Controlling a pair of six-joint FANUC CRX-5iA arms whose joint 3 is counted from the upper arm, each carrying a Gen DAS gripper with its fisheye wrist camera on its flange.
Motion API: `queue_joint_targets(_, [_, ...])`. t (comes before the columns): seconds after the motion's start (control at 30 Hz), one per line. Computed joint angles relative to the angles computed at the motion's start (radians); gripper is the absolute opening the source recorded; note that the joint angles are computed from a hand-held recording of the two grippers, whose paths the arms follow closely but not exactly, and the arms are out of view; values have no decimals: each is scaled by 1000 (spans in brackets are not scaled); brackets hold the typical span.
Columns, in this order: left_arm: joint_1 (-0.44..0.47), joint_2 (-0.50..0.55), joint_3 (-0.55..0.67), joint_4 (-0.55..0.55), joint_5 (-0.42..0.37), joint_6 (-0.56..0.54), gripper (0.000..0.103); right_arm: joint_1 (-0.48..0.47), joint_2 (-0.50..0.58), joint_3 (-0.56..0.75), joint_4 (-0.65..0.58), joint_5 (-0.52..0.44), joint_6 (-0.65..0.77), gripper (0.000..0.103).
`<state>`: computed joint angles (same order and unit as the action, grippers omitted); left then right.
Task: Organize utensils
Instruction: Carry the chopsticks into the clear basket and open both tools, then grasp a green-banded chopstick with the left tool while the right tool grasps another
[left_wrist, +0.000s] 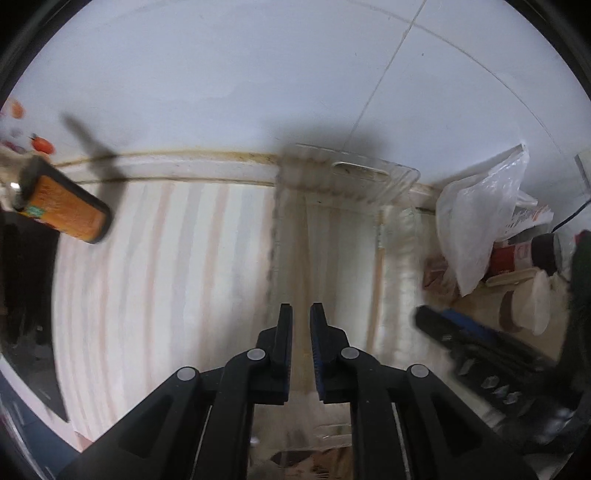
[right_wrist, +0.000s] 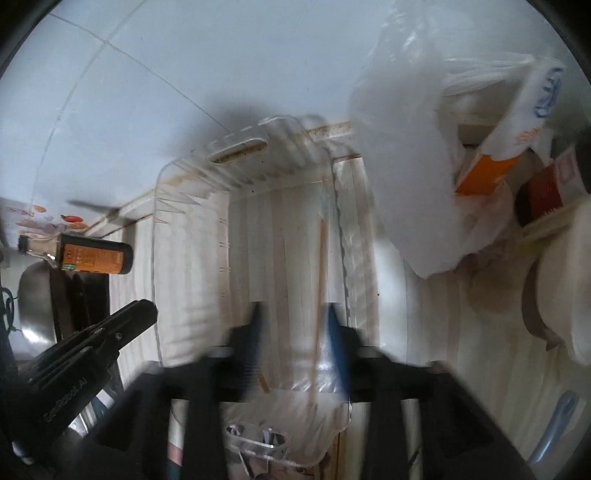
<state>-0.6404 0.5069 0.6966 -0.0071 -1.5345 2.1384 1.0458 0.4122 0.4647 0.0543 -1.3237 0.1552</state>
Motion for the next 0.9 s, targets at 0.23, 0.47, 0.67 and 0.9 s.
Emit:
queue_joint_targets(0.23, [-88,-161,-127,-237,36,85,80,137,-115,-125,184,-79,-175,54])
queue_joint_targets(0.47, [-157,-264,-254,-333,61,159,103,285,-240,-315,249,-123,-422,57])
queue_joint_targets(0.67, [-234,-278,-325,-361,42,204,103,371,-313,-454,175,-61,-570,57])
queue_joint_targets(0.9, [-265,-253,-485,-105,177,168,78,456,-390,-585,110,49,-724,42])
